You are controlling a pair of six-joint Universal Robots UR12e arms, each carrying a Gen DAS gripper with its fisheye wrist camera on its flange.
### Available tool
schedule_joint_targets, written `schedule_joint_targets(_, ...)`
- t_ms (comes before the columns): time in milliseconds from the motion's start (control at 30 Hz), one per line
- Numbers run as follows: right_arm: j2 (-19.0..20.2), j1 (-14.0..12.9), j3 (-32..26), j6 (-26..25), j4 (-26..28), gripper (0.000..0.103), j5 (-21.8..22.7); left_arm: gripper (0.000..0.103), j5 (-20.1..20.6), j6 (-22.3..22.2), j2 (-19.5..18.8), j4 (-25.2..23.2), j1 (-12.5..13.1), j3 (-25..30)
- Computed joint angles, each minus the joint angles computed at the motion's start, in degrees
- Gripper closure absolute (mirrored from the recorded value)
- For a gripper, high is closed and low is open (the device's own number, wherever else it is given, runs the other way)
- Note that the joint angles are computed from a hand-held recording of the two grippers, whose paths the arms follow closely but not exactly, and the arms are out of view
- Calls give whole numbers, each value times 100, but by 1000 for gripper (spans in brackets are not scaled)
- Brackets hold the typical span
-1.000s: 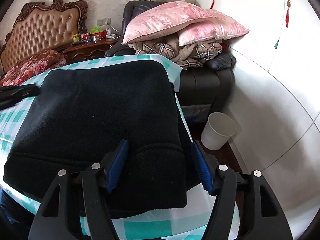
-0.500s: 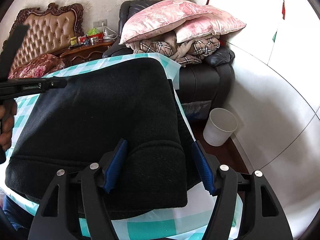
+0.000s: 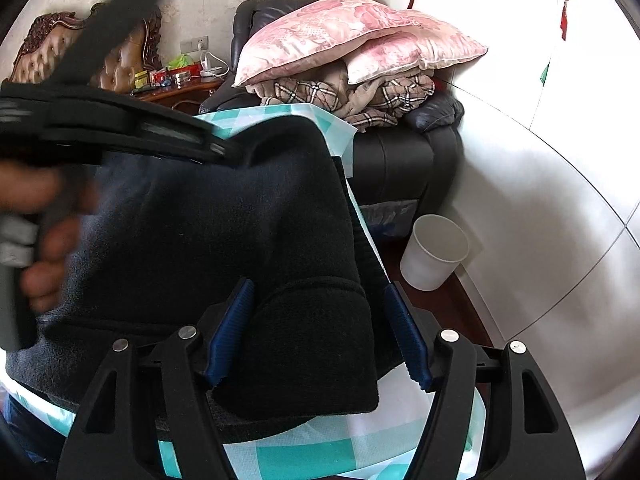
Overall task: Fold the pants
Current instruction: 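Smooth the folded pants with both open tools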
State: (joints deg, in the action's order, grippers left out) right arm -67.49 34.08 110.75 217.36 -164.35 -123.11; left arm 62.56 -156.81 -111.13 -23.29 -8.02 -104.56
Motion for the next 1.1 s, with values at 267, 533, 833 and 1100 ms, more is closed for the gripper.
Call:
schedule_joint_targets(267, 23, -8, 48, 178, -174, 38, 28, 47, 125, -168, 935, 938, 541, -1550)
schedule_joint_targets(533, 1, 13, 9, 254, -10, 36, -11, 24, 183, 246, 1222, 1905, 835, -2413)
schedule_joint_targets(833, -19, 10, -76, 465, 339, 30, -87, 21, 36, -96, 1632, 966, 1322, -2450)
schedule_joint_targets(1100, -409, 141, -279, 1159, 1368, 14, -302, 2, 453, -248, 2001, 1223, 1226, -2390)
